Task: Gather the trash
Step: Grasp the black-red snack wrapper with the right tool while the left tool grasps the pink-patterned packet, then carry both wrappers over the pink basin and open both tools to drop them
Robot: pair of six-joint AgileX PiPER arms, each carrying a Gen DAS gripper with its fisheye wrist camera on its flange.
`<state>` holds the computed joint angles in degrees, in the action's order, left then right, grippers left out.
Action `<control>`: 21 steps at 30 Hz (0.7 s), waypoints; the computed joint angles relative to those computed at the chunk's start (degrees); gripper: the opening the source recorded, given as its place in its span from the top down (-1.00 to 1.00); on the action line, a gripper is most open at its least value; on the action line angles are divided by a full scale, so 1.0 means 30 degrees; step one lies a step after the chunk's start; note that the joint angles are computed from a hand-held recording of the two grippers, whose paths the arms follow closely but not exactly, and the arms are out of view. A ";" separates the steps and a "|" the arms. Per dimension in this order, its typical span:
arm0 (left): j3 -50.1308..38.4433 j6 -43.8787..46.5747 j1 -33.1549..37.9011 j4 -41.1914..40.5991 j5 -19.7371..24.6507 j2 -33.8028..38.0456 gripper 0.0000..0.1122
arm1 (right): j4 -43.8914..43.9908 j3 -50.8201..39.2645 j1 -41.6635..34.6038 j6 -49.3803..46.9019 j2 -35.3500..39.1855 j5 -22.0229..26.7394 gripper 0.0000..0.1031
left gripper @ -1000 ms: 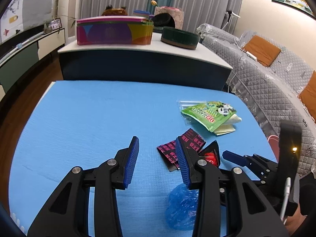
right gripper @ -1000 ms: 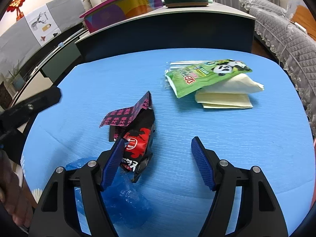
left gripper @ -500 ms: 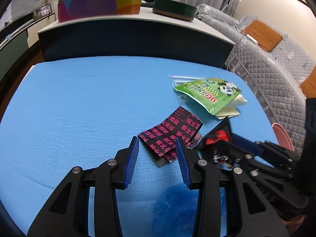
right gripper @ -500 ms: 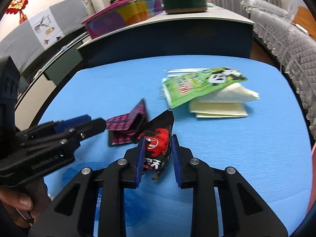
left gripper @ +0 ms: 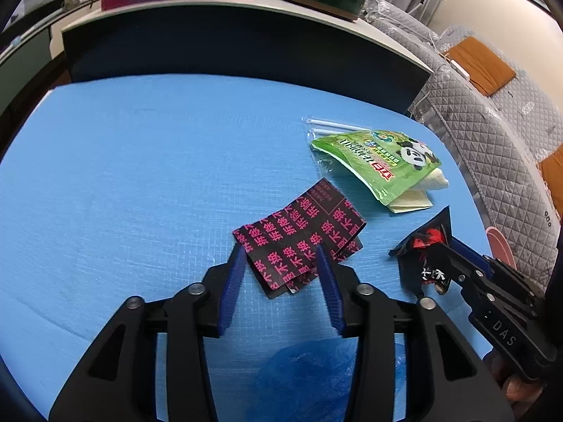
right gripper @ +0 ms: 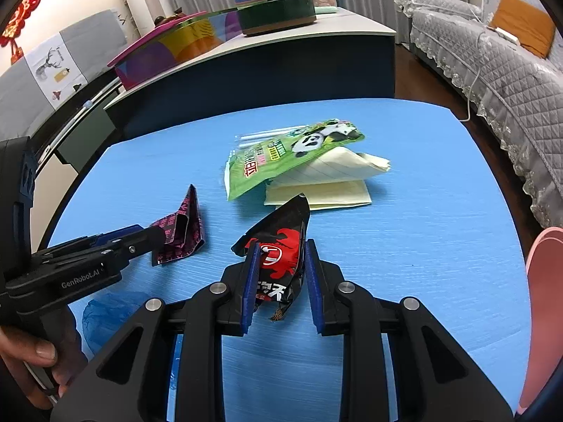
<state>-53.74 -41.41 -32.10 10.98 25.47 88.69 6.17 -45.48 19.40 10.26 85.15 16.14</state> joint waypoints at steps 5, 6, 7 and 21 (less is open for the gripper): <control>0.0021 0.0668 0.0160 -0.0889 -0.0052 0.0093 0.17 | -0.0584 0.0041 0.0116 0.0463 -0.0203 0.0154 0.49; 0.0111 0.0891 0.0143 -0.1041 -0.0263 -0.0012 0.28 | -0.0596 0.0069 0.0115 0.0479 -0.0250 0.0167 0.49; 0.0097 0.0741 0.0079 -0.0805 -0.0238 -0.0089 0.36 | -0.0623 0.0082 0.0123 0.0507 -0.0260 0.0155 0.49; -0.0376 -0.4679 -0.2537 0.6439 0.0012 -0.1431 0.97 | -0.2853 0.1018 0.0047 0.2502 -0.2475 0.0886 0.49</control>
